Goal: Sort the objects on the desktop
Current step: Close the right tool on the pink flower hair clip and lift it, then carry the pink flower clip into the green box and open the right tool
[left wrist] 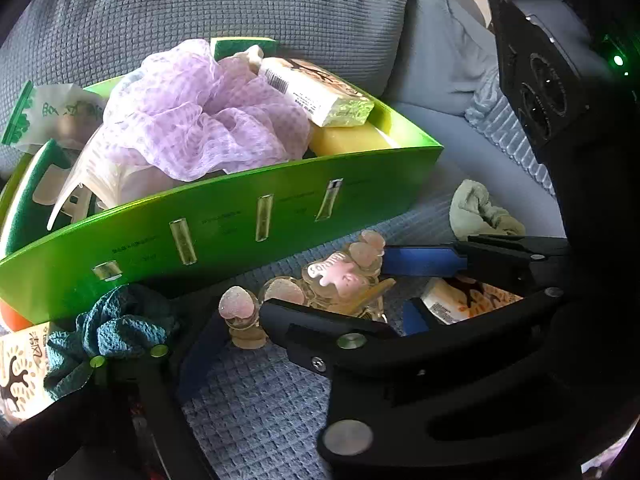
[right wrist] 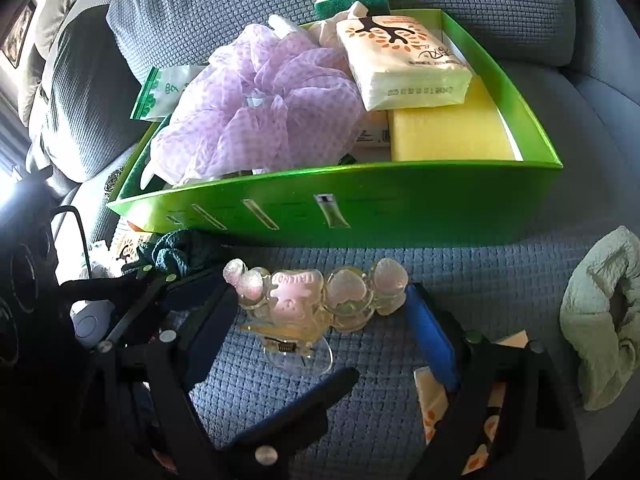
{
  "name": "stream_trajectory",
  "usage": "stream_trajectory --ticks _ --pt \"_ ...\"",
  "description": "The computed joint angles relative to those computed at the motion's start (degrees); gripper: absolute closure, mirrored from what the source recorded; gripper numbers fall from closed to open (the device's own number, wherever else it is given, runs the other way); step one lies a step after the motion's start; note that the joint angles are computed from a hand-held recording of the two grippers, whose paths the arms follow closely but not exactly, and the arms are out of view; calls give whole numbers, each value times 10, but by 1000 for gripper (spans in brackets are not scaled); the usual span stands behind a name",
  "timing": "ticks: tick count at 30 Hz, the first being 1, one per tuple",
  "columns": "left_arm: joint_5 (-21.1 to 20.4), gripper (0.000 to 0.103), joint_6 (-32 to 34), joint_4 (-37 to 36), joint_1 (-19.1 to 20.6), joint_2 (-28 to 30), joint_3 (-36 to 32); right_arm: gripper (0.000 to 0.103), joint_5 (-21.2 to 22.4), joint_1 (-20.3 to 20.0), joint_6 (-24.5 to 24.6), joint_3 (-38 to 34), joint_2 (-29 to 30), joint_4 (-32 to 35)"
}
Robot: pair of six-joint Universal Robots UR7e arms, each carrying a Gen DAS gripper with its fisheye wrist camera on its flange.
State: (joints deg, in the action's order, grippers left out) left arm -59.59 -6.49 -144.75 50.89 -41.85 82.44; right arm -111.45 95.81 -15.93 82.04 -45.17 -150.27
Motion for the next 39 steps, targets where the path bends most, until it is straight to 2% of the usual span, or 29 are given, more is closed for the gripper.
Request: stream_trajectory --ticks 6,15,30,39 --pt "-1 24 2 -14 1 -1 4 19 6 -4 9 2 -4 -4" --pt "-10 25 5 -36 0 -9 12 19 18 -4 15 16 -18 -13" --pt "12 25 21 -52 -18 -19 15 19 28 9 2 39 -53 -36" --pt "30 25 36 -53 -30 -22 -6 19 32 23 -10 36 -65 -43"
